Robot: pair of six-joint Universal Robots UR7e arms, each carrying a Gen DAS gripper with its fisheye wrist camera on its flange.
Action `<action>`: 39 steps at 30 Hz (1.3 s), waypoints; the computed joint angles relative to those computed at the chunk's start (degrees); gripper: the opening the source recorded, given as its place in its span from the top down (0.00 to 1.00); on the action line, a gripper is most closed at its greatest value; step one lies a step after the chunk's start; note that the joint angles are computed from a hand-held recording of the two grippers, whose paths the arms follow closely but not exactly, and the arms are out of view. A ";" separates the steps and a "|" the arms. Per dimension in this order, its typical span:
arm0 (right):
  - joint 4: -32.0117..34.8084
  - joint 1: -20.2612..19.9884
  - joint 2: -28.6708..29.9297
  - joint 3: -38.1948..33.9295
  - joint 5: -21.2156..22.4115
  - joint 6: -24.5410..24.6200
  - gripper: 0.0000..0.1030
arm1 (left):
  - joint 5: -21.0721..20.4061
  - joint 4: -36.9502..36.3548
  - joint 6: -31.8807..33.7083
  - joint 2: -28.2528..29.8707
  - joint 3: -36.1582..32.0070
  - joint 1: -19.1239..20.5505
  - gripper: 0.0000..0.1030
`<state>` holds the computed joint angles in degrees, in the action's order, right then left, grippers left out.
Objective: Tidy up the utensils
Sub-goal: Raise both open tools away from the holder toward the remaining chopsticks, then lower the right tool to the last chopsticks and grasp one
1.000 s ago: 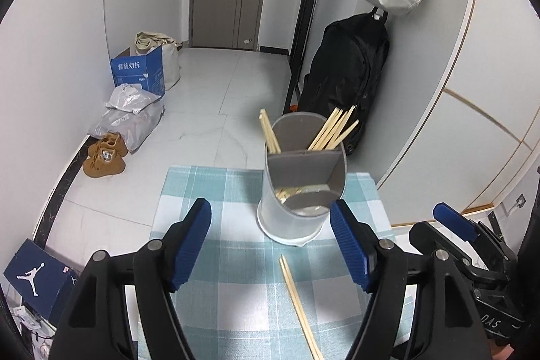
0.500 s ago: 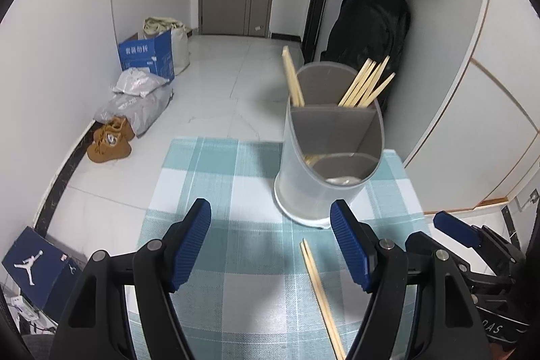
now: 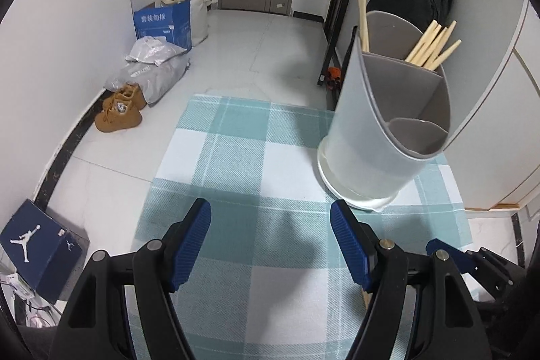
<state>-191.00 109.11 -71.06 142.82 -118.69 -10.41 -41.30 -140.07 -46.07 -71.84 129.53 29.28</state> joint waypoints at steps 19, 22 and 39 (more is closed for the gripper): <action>7.21 1.89 10.27 -7.64 -9.87 2.73 0.81 | -0.67 4.80 -5.41 -5.27 0.21 3.88 0.33; 7.37 2.22 11.01 -8.35 -10.91 3.01 0.81 | -1.00 5.40 -5.92 -5.68 0.10 3.97 0.33; 9.41 3.89 14.07 -11.71 -14.79 1.04 0.89 | -0.86 7.13 -8.22 -7.83 0.22 5.01 0.33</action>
<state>-181.59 113.00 -56.98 131.12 -133.48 -9.37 -42.17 -132.95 -54.29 -79.67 129.76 34.29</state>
